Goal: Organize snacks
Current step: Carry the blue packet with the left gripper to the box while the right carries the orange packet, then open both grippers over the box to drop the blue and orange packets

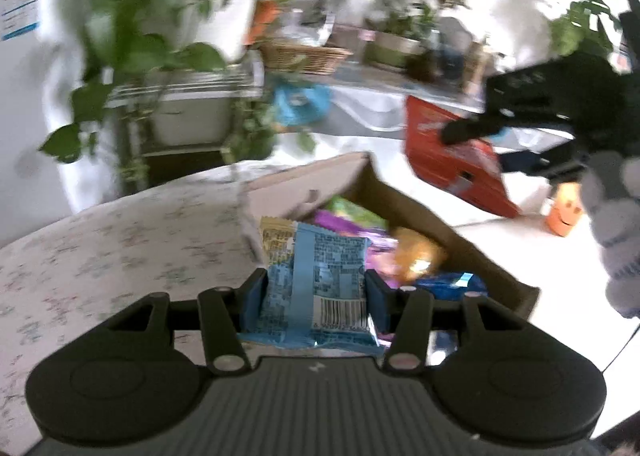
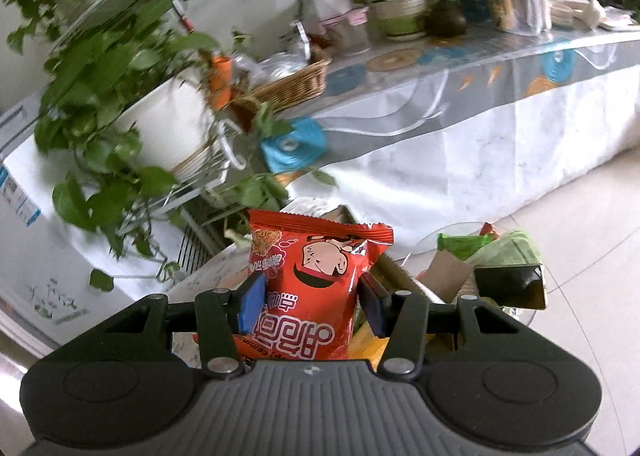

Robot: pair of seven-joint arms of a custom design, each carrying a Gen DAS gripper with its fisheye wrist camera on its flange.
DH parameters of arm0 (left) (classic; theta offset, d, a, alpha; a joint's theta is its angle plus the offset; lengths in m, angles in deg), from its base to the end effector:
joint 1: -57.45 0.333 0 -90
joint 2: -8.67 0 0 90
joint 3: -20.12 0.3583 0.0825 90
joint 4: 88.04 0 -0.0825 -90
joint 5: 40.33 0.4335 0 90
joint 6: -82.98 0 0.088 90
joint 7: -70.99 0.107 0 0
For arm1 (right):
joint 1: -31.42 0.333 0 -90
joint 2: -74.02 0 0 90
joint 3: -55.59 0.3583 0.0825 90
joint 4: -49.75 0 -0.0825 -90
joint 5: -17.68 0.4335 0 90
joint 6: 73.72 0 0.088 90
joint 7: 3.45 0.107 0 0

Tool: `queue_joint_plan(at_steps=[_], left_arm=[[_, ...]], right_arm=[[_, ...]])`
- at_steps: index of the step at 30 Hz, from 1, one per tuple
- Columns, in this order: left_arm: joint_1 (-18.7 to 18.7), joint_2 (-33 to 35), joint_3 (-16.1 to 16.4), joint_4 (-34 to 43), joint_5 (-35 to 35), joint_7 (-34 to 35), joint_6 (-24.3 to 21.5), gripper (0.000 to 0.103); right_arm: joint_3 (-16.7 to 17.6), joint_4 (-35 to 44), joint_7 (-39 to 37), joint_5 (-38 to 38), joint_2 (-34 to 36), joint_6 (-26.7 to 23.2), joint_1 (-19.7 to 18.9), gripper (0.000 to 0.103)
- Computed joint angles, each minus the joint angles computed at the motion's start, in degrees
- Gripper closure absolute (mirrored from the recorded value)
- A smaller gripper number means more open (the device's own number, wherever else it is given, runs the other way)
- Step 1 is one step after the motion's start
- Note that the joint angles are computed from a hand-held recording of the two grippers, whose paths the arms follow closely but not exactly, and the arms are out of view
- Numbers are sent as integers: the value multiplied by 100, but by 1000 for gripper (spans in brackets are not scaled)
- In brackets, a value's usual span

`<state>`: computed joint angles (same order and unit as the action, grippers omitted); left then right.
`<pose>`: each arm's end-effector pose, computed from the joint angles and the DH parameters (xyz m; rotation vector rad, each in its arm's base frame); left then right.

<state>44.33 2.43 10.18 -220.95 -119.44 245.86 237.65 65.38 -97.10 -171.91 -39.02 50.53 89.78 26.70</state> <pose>0.5202 -0.1868 0.4300 -1.0963 2.4378 -1.2815 0.4586 0.0892 0.4738 -0.8894 2.2023 -0.7006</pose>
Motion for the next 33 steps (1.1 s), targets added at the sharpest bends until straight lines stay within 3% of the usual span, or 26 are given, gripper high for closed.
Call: queue_joint_plan(at_steps=[8,13,16,18,21,24,29,33], left_arm=[[-171,-17,-101,-71,40,115,-304,52],[-259,55,-176,-90,186,6,-226,52],[-295,85,-189,-66,130,29,-181,40],[-312,62,-191,-79,-11,160,-150,24],[-295,37,-162,-93,-24,137,-242,20],[-278,53,-203,-75,390,-318,-105,13],[-287,53,-239,-110,1227,-1202,233,11],[-262,4,-250,-244,2160,-2515,411,10]], right_arm=[[-82,-78,4,190,6,90,-32,47],[-187,-59,-302,537,144,145,36,49],[-120,-94,-233,533,102,227,-75,48],[-97,-102,-238,580,99,230,-96,45],[-96,-119,-242,680,102,271,-109,42],[-116,-109,-389,810,121,243,-70,35],[-182,-69,-848,1124,155,56,111,24],[-205,-63,-1041,1266,143,-84,187,18]])
